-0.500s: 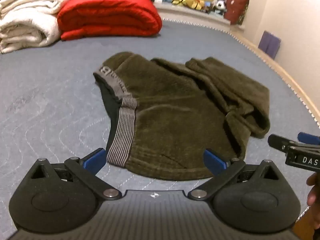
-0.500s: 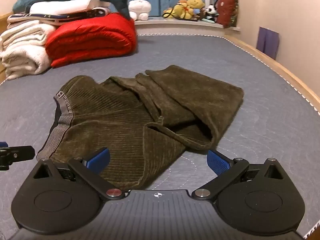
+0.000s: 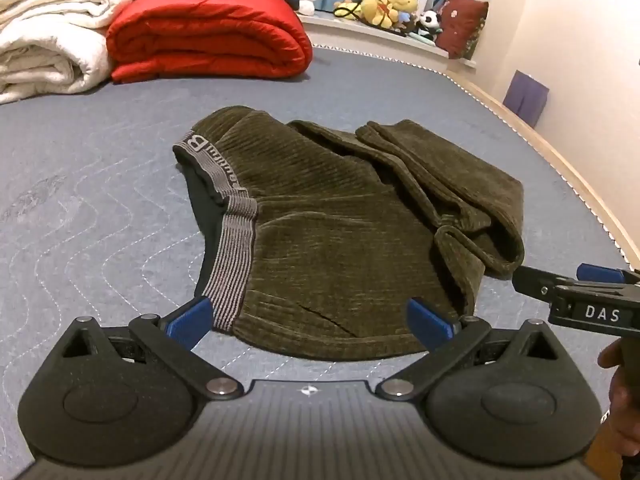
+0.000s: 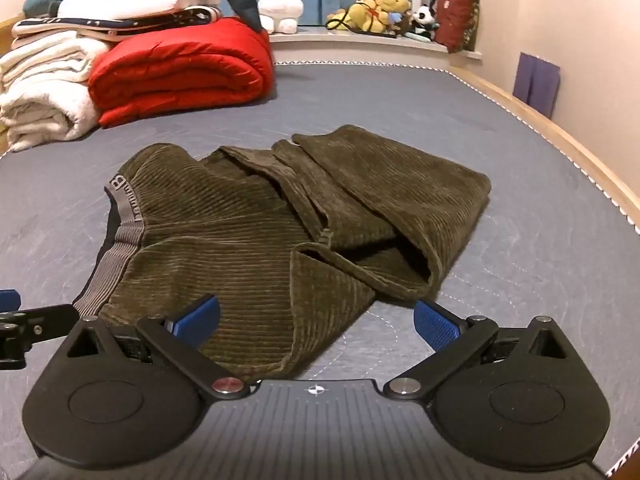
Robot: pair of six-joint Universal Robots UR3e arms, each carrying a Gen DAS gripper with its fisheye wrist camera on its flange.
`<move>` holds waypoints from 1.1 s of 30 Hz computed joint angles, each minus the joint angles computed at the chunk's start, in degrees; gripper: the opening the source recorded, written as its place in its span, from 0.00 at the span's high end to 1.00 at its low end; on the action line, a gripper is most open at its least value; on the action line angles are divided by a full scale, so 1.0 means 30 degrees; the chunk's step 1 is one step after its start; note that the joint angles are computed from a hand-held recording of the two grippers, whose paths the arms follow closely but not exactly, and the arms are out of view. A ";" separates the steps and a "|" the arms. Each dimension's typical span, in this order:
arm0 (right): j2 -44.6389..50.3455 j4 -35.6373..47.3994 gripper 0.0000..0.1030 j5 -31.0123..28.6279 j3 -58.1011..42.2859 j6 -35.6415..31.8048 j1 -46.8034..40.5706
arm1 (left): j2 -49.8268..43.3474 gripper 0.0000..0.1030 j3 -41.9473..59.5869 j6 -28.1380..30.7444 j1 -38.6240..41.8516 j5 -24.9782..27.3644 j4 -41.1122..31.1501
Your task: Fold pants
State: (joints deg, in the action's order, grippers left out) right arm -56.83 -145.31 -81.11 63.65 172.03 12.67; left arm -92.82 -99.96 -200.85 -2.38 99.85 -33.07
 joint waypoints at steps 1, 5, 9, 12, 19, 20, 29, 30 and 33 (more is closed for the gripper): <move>0.0020 -0.0504 0.01 -0.0646 0.0188 0.0086 0.0189 | 0.0039 0.00 -0.0211 -0.0071 -0.0105 0.0311 0.0418; -0.0179 -0.0840 0.01 -0.0826 0.0597 0.0097 0.0231 | -0.0490 0.00 -0.0723 0.0098 -0.1192 0.2762 0.2765; -0.0267 -0.0977 0.01 -0.0815 0.0799 0.0090 0.0195 | -0.0526 0.00 -0.0970 0.0217 -0.1321 0.3004 0.3493; -0.0279 -0.0877 0.01 -0.0814 0.0774 0.0112 0.0158 | -0.0376 0.00 -0.1076 0.0192 -0.1134 0.2737 0.3455; -0.0348 -0.1427 0.01 -0.0745 0.1126 -0.0068 0.0244 | 0.0045 0.00 -0.1344 0.0399 -0.0492 0.1208 0.3144; -0.0319 -0.1439 0.01 -0.0771 0.1096 -0.0094 0.0268 | 0.0034 0.00 -0.1321 0.0397 -0.0493 0.1147 0.3058; -0.0095 -0.1224 0.01 -0.0804 0.0834 -0.0165 0.0321 | 0.0128 0.00 -0.1235 0.0331 -0.0375 0.0822 0.2519; -0.0088 -0.1172 0.01 -0.0802 0.0804 -0.0162 0.0315 | 0.0128 0.00 -0.1215 0.0349 -0.0366 0.0800 0.2477; -0.0087 -0.1070 0.01 -0.0846 0.0755 -0.0125 0.0348 | 0.0122 0.00 -0.1162 0.0320 -0.0383 0.0782 0.2331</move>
State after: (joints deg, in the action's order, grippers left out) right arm -57.09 -148.52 -83.65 65.91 171.66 13.72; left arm -92.46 -103.45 -199.89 -3.53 102.19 -26.07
